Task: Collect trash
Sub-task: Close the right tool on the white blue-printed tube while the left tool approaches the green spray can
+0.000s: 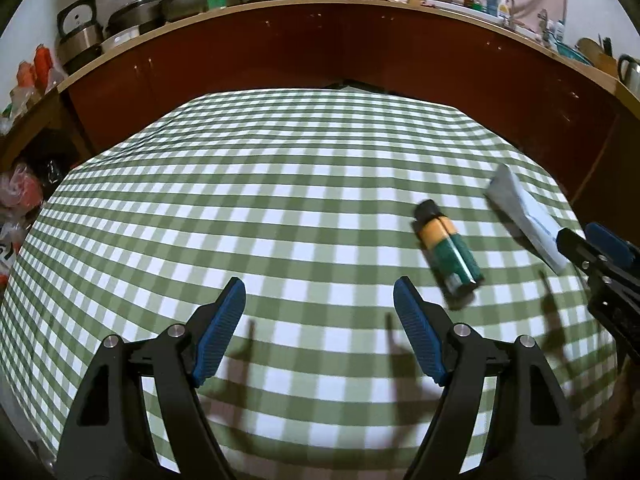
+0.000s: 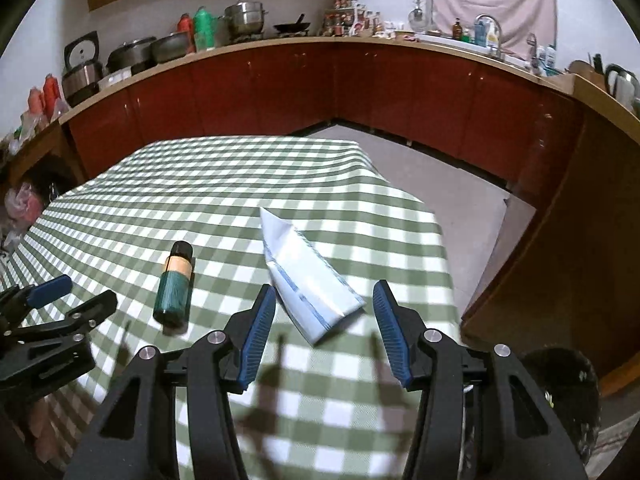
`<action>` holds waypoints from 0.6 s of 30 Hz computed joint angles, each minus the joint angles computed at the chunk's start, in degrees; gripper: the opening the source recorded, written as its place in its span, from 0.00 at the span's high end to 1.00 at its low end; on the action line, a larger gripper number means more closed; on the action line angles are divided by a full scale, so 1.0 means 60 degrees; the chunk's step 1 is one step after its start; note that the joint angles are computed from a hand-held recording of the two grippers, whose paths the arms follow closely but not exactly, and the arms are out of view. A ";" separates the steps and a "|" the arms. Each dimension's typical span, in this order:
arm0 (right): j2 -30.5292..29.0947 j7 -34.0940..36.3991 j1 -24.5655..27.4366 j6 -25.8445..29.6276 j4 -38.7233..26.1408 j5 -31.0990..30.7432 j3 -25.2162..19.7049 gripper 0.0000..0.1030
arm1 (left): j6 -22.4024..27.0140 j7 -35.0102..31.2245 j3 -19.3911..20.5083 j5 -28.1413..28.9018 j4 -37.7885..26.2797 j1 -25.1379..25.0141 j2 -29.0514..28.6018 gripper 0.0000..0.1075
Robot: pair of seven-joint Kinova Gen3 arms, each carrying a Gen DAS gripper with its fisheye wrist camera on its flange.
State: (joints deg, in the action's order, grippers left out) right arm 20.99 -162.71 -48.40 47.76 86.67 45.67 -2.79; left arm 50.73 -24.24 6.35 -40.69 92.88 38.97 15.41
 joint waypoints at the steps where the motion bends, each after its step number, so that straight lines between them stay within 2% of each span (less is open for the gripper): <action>1: 0.0056 0.0168 0.0064 0.0020 -0.0086 -0.0103 -0.0047 0.51 | -0.0061 -0.0051 -0.0020 0.0053 0.0012 -0.0086 -0.0007 0.30; 7: 0.0593 0.1260 0.0348 0.0311 -0.0923 -0.0984 -0.0038 0.51 | -0.0266 -0.0303 -0.0050 0.0317 0.0018 -0.0335 0.0029 0.30; 18: 0.0690 0.2133 0.0306 0.0366 -0.1182 -0.1534 0.0197 0.53 | -0.0558 -0.0571 -0.0195 0.0589 -0.0039 -0.0351 0.0171 0.30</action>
State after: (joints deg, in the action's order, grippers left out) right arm 25.13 -149.91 -46.57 49.95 79.58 36.47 -1.61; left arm 47.38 -27.67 5.18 -37.16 92.64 36.86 16.43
